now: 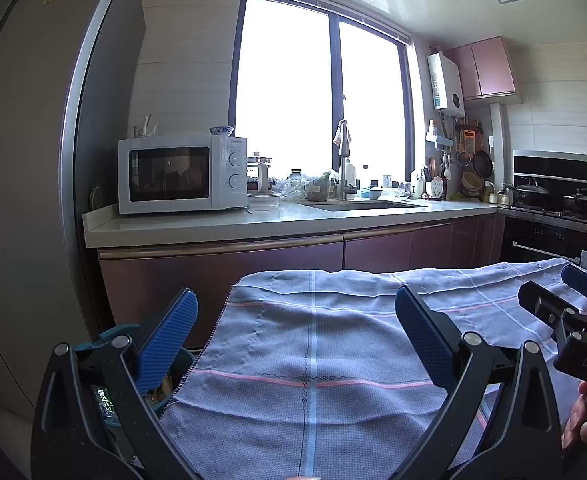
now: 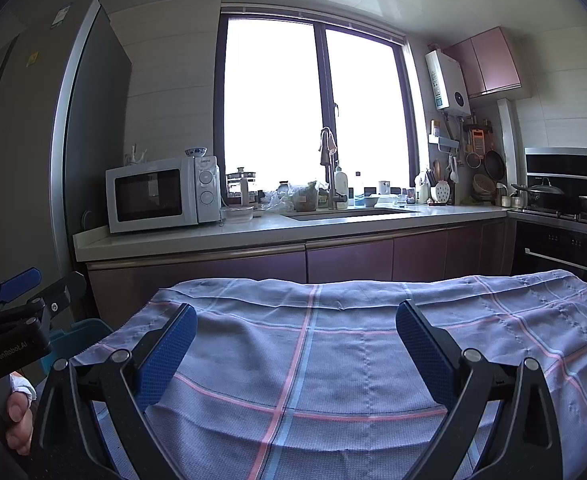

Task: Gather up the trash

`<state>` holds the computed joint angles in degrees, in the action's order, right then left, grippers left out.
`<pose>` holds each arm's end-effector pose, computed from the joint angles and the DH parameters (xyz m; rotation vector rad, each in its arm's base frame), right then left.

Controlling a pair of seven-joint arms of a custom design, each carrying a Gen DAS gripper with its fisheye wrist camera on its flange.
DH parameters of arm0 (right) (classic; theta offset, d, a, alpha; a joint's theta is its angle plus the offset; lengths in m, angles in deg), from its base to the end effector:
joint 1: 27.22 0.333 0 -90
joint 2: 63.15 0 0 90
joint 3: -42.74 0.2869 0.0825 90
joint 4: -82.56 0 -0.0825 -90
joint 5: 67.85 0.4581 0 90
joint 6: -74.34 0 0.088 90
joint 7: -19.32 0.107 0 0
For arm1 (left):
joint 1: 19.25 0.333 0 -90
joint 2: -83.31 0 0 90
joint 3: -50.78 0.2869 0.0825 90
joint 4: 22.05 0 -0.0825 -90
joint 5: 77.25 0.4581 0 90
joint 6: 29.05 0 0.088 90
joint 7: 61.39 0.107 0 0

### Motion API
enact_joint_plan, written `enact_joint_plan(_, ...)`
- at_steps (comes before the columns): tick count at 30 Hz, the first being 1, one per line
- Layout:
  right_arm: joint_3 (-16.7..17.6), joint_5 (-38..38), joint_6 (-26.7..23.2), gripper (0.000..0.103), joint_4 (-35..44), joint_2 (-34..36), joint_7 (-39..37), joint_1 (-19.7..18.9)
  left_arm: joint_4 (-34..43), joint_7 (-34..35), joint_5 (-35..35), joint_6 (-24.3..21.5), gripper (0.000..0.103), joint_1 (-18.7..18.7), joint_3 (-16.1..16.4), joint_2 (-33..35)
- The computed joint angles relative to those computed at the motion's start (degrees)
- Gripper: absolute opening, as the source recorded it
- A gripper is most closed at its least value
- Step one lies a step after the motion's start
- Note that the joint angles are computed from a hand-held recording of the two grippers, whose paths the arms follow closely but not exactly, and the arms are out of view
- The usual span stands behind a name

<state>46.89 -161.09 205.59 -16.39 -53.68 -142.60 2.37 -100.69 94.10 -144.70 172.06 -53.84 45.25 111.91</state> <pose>0.6120 0.3787 0.4940 -1.1375 1.5744 -1.2746 0.6553 -0.3843 0.5086 -1.1184 1.5993 -1.3658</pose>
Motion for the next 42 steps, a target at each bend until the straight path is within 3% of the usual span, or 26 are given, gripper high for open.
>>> enact_joint_plan(42, -0.1, 0.0, -0.7, 0.096, 0.9, 0.5, -0.1, 0.4, 1.8, 3.8, -2.8, 0.3, 0.097, 1.2, -1.9, 0.9)
